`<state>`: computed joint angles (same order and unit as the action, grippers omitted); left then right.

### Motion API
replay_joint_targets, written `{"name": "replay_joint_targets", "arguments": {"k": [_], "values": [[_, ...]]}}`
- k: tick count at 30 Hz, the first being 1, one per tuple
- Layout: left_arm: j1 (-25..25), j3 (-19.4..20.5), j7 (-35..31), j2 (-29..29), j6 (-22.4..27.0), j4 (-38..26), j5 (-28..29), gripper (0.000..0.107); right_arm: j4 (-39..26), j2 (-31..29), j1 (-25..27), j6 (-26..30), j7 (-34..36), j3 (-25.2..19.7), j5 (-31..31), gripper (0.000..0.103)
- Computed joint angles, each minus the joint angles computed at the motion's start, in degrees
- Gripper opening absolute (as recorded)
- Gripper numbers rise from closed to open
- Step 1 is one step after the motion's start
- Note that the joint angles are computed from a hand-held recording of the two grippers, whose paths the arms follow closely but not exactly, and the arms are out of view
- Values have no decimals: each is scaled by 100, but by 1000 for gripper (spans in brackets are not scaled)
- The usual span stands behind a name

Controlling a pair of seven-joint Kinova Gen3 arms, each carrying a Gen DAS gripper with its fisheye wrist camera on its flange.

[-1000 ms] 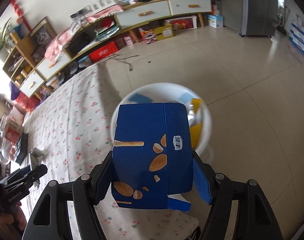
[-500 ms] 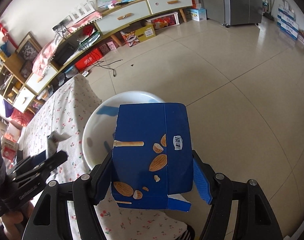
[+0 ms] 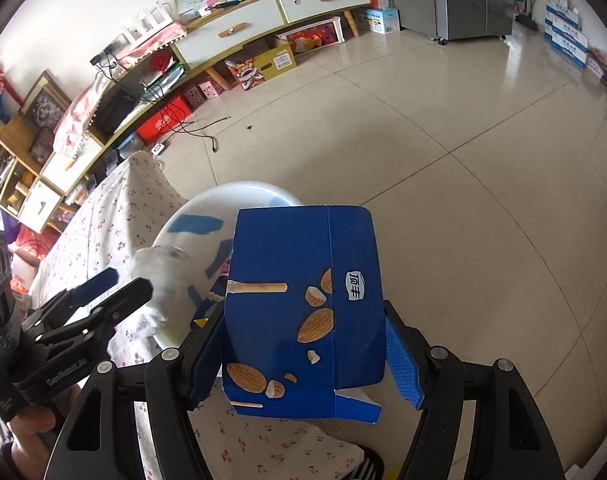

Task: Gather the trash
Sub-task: 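Carry the white wrapper and blue box over the white basin, then open both grippers to drop the wrapper and blue box into the basin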

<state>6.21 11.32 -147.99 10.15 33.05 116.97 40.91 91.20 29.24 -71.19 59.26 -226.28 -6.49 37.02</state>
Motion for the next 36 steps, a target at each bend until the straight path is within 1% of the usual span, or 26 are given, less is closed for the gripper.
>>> {"name": "replay_joint_targets", "arguments": {"k": [2,6,10,12,14,16,18,19,21,22,23,24,25,26,29,33,36], "values": [[-59,-51,-1,-57,19,22,-11,85,-42,30,42,-13,74,-7,-15,72],[-172,-185,-73,-230,-12,155,-14,88,-160,104,135,-53,296,3,-84,73],[-324,-358,-245,-407,-73,329,18,90,-383,230,257,-61,679,37,-211,73],[-391,-464,-243,-476,-86,391,-60,92,-494,308,300,-90,849,72,-268,73],[-452,-560,-184,-531,-84,423,-180,96,-627,395,353,-124,1043,109,-329,73],[-600,-665,-369,-587,-41,470,-101,96,-670,439,360,-226,1155,173,-334,73],[-725,-765,-528,-649,-31,531,-45,97,-641,469,347,-439,1108,268,-298,73],[-800,-826,-617,-680,-1,556,-15,97,-623,478,343,-526,1080,306,-295,74],[-950,-948,-805,-725,96,588,57,98,-632,515,313,-597,1016,387,-286,80],[-1021,-1005,-882,-745,151,592,84,98,-656,538,276,-575,978,432,-266,89],[-1100,-1066,-987,-755,210,595,132,98,-682,561,212,-528,920,493,-202,93],[-1182,-1128,-1073,-776,275,598,173,99,-724,586,168,-467,899,527,-152,93],[-1251,-1179,-1155,-794,319,613,215,99,-782,613,147,-392,908,540,-124,96],[-1319,-1231,-1211,-808,369,612,236,99,-872,650,127,-280,938,547,-108,102],[-1485,-1344,-1332,-822,474,598,240,99,-1126,743,113,-38,1107,525,-82,103],[-1750,-1509,-1533,-816,576,590,228,99,-1649,937,160,371,1622,462,-216,103],[-1971,-1617,-1662,-768,665,552,162,99,-1923,1052,172,433,1918,464,-294,103]]}}
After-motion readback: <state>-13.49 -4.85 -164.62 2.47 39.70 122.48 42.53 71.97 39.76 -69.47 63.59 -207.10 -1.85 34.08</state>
